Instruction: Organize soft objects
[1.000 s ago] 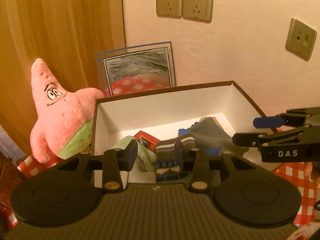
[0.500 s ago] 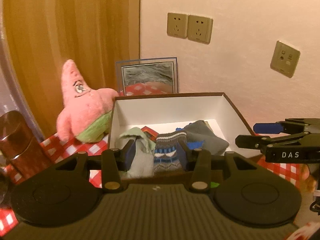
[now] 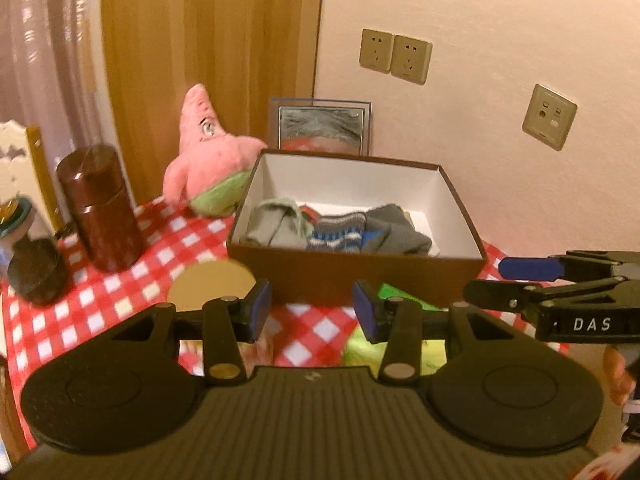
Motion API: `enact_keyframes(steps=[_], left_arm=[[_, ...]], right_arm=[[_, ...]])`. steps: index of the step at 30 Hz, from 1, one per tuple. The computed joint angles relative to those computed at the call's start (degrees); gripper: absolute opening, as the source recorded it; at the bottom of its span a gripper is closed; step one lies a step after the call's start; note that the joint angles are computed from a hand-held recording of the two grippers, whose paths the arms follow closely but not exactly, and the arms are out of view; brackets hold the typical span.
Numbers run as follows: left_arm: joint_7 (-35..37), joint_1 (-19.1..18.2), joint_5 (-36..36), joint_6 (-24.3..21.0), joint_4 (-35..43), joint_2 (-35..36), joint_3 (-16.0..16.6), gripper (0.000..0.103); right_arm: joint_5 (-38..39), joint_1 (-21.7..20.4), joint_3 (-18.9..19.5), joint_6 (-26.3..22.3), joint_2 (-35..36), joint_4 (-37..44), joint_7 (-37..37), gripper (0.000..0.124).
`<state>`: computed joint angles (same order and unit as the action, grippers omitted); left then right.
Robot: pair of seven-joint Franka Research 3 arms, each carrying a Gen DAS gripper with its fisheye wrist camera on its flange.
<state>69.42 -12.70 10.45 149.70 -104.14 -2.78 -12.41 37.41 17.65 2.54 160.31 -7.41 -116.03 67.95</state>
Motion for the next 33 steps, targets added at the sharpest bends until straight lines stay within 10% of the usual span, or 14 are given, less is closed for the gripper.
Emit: enact_keyframes(steps=[13,33], left_arm=[[-18.0,-1.5,6.7,-6.6,-13.8,-13.7,-3.6,0.043],[-16.0,-6.8,-0.1,-16.9,-28.3,-31.2,-0.3,0.043]], right_arm=[[6.9,2.6,-2.6,-9.6,-11.2,-11.7,-10.7,0.064],[-4.1,2.3,3.2,-14.1,-23.3,-24.9,9.9,0.064]])
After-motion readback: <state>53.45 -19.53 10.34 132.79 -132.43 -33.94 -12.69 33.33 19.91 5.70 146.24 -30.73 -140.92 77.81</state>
